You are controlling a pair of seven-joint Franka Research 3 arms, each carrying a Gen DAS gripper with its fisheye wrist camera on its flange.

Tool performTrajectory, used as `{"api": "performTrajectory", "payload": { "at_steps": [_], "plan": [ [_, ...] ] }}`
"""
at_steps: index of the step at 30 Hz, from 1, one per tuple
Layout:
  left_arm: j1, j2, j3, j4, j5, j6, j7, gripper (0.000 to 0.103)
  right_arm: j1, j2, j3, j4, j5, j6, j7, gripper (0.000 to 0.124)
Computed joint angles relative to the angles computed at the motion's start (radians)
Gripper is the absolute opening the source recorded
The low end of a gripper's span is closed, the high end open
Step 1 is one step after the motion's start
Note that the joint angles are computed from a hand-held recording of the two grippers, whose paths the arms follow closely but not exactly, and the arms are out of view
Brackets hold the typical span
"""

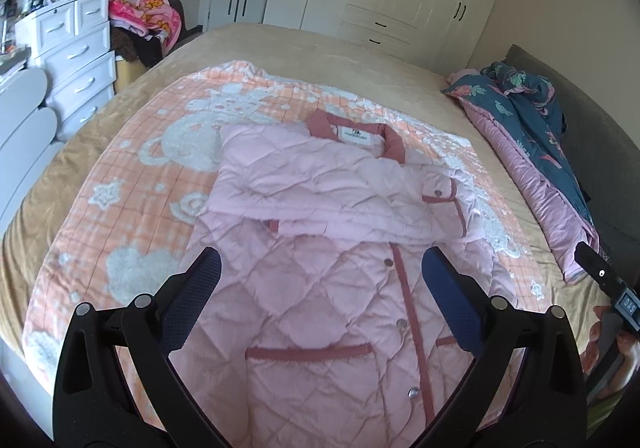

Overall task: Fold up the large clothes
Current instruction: 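Move both grippers to the jacket hem, away from the collar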

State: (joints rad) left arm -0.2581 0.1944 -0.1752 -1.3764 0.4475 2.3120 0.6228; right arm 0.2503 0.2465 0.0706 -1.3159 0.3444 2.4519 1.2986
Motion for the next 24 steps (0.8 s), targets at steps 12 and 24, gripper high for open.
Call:
{"api": "performTrajectory", "payload": {
  "at_steps": [12,24],
  "plan": [
    [0.009,-0.102,-0.018,-0.190,0.021,0.032,-0.078,0.094,-0.032,-0.114,-0.013,-0.201,0.056,0.047,-0.072,0.099],
    [0.019,-0.171,-0.038,-0.338,0.019,0.069,-0.125,0.094,-0.050,-0.195,-0.036,-0.370,0.038,0.070,-0.079,0.099]
  ]
}}
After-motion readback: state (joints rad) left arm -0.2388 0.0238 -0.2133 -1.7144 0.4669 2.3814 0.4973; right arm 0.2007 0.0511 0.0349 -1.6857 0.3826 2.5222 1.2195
